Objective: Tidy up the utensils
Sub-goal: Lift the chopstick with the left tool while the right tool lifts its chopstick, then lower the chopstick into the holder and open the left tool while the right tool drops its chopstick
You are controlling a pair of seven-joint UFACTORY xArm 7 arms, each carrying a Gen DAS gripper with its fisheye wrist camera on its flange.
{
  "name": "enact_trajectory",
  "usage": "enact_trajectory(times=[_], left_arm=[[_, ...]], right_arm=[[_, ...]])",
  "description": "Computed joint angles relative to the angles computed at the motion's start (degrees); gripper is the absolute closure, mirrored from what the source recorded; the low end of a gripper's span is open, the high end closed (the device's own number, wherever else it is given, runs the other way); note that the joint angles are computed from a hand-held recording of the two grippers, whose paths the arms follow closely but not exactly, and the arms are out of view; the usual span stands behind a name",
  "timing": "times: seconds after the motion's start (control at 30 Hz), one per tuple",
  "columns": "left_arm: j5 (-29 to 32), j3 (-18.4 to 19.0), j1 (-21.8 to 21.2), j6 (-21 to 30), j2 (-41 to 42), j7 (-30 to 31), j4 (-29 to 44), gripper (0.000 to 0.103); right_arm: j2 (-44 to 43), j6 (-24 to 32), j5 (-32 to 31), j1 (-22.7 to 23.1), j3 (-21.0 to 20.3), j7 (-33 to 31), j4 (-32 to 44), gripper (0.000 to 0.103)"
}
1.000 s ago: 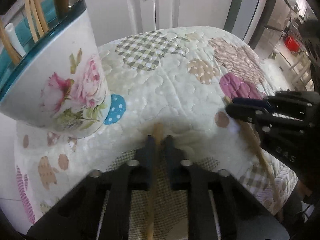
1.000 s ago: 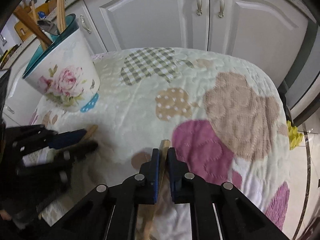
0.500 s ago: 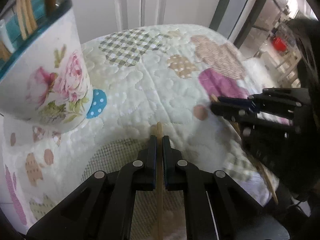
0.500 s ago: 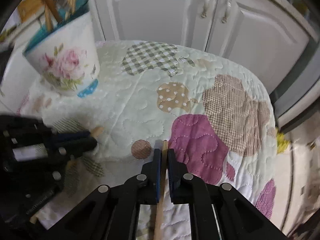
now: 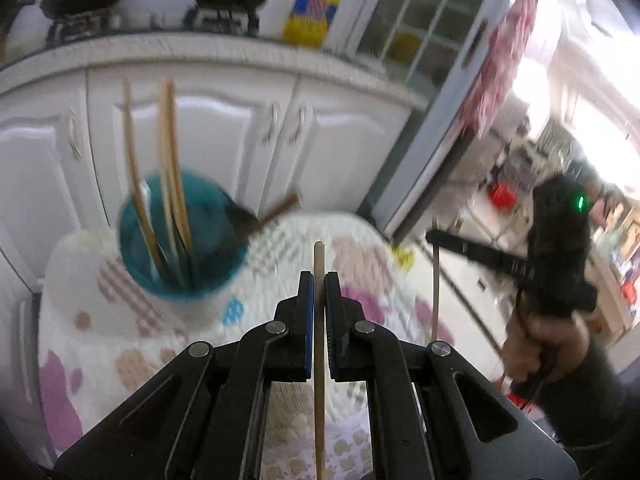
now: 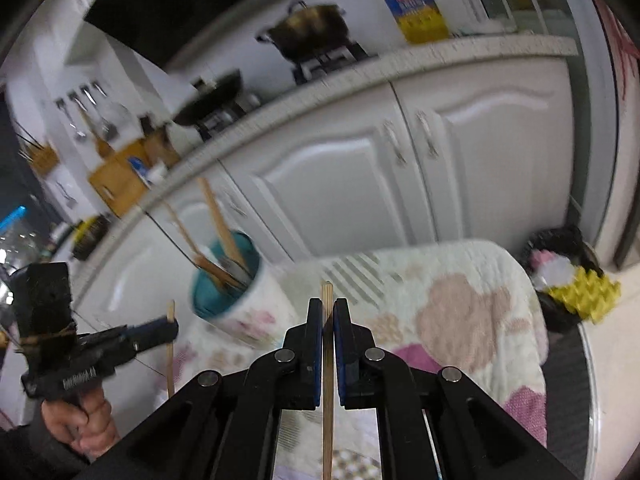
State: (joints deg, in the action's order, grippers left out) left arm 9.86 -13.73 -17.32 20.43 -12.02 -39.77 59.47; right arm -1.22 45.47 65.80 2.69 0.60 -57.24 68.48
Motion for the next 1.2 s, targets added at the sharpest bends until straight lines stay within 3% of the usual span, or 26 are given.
enact_trajectory(times=[0.2,0.6,1.2], left_arm=[[1.22,-0.07,1.32,-0.70,-0.68,-1.61,-0.10,0.099],[1.89,0.02,3.21,0.76,-3.05,-2.59,-2.38,0.099],[3.20,-0.29,4.85,1.70,-5.37,-3.82,-3.15,0.099]], right_arm=[[-1.98,0.15,2.21,0.82,-0.06,-1.93,-0.92,0.098],[-2.33,-1.79,-1.10,2.97,0.41,-3.26,-0.69,0.098],[-2.47,-0.47,-2.29,3.22,0.23,-3.33,-0.05,0.098]])
